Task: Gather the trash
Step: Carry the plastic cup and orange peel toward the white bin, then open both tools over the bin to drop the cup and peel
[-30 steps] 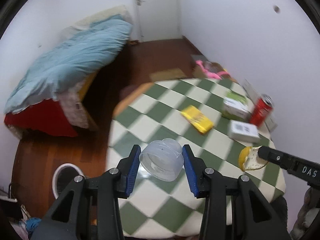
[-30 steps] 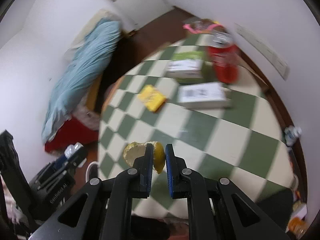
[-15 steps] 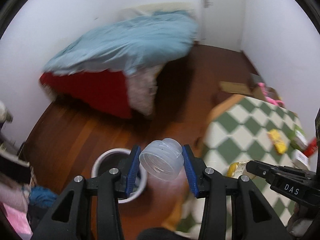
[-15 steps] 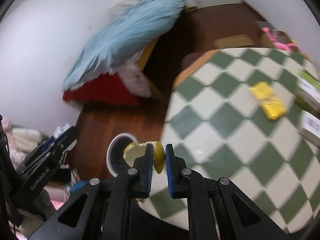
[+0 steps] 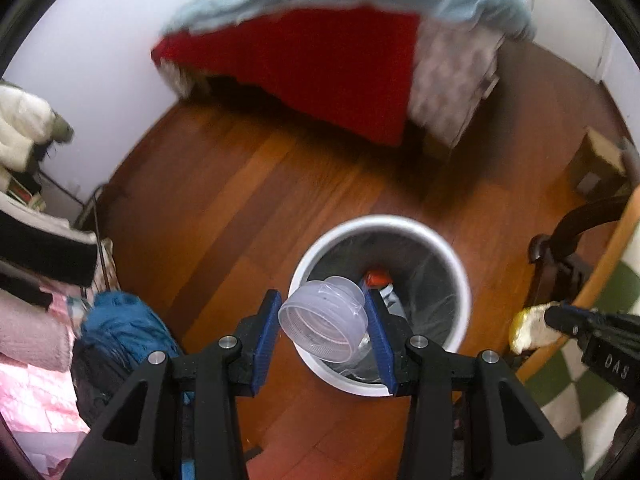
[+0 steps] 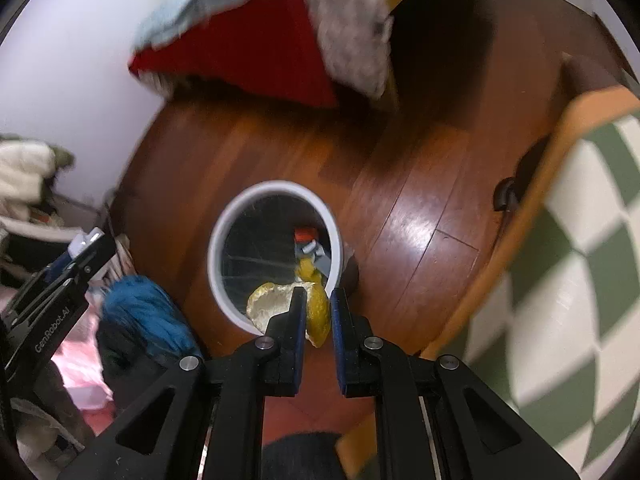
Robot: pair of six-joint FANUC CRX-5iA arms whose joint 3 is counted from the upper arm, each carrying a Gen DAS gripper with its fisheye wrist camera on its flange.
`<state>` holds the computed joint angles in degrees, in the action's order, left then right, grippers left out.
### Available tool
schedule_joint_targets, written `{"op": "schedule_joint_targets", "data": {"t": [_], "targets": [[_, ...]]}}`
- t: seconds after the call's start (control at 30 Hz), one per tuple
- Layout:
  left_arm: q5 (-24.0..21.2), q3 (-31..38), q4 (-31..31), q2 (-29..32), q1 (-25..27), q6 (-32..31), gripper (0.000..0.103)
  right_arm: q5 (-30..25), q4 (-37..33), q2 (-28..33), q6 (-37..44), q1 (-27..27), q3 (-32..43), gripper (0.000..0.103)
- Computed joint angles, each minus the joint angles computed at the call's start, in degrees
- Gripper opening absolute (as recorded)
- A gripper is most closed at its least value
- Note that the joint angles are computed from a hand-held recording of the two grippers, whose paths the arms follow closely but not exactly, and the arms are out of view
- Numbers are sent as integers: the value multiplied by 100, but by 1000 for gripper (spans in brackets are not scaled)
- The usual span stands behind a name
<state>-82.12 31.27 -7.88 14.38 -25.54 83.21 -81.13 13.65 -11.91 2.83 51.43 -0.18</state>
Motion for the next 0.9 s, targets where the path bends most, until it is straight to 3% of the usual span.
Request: {"op": "schedule_joint_targets", "data": {"t": [0.27,0.3,0.33,0.37,0.4,0.43,0.5,0.53,0.63,0.7,0.9], "targets": [[-338,-15,640,471,431,154,44,554,-1030,1086,1364,-1126,332,13],[-402,24,614,490,469,212,57,586,-1144,1196,1535,-1220,382,14],[-405,8,618,474,518,263,78,624,-1223,1253,1652,-1275,386,14],[-395,6,609,464,538,307,87,632,-1372,1372,1853,-1388,453,14],[-376,-8,547,438,546,346,95,589,-1462,1465,1966,-1447,515,20],[-364,-37,485,392,559,366,95,539,-1520,1561,2064,-1500,573,28],[-369,-64,403,346,595,412,95,506,-1434,1594,2028,-1470,539,79],[-346,-96,359,303,605,428,95,509,-1398,1578,1997,-1455,510,86],[-200,-201,163,142,584,445,95,481,-1404,1545,2051,-1435,489,93],[-161,-257,70,32,570,447,95,321,-1293,1555,2073,-1348,524,102],[-197,-348,-18,-221,533,435,95,-274,-876,1631,2131,-888,743,103]]}}
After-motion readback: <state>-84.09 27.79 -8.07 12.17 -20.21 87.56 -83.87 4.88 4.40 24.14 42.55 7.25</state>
